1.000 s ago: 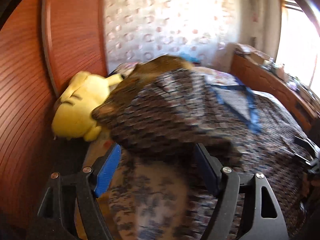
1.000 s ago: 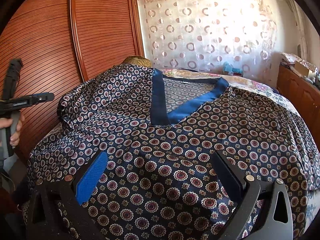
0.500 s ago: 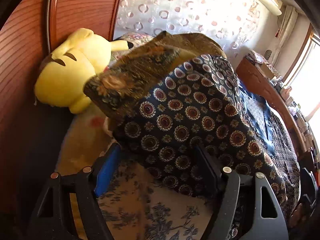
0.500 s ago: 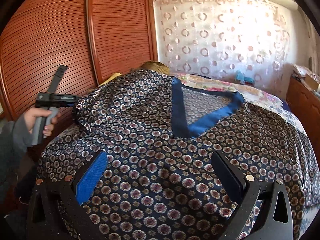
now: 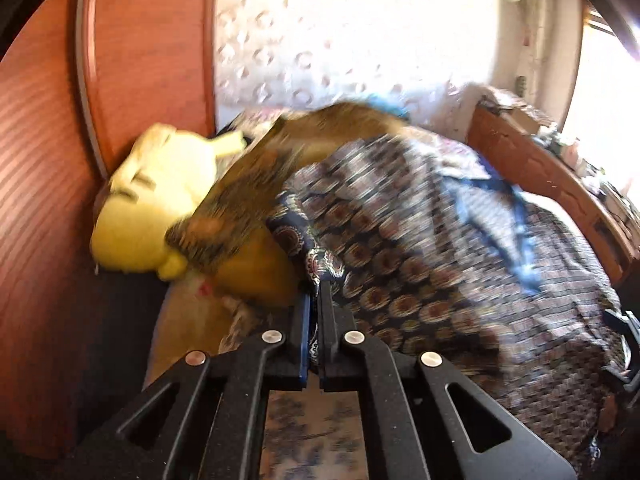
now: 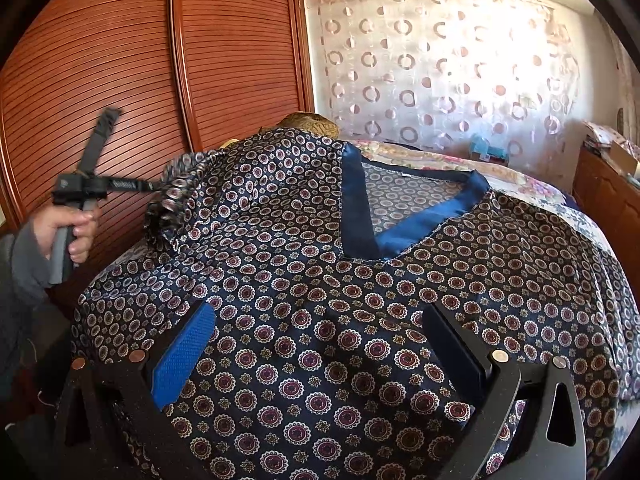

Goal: Fold small clothes

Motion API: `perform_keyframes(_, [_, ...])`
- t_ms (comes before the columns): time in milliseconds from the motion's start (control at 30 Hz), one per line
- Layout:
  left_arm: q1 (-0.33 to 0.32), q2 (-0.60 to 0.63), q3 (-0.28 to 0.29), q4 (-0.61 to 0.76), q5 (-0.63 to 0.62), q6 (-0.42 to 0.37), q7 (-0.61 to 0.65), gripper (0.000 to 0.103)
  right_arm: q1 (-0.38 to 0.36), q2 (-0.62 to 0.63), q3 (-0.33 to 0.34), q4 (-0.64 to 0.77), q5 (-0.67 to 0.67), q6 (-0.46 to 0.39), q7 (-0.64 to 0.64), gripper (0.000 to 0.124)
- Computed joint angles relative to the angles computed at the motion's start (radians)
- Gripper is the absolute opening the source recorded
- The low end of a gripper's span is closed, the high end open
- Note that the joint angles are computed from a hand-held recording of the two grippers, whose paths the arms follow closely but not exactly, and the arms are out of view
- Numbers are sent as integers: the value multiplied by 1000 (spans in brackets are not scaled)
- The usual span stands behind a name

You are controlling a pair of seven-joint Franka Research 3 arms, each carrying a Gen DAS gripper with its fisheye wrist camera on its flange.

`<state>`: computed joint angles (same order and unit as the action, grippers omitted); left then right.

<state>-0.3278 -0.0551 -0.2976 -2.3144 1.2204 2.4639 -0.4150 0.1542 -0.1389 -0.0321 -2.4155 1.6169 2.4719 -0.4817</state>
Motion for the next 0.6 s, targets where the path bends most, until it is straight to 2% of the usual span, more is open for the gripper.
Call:
perform_keyframes(333, [-46,157,20,289,30,98,250,5,-22,-2,-18,3,7,-21,18,103])
perform_keyframes(400, [-65,161,28,313,44,97,266,22,-26,0,-19,3,7,-21,22,103])
perform_keyframes(467, [-79,147,32,307,71,87,246,31,-30,2,-20,3,7,-21,28,103])
perform_keyframes(500, [-83,142,32,304,77,81,241,43,-31,3,-20,4,8,-21,32,103])
perform_keyframes(567, [-86,120,31,279,93,75,223,50,-35,7,-21,7,5,-28,40,103])
perform_keyframes(600, [-85,115,29,274,88,70,226,59,-36,7,-21,7,5,-28,43,103])
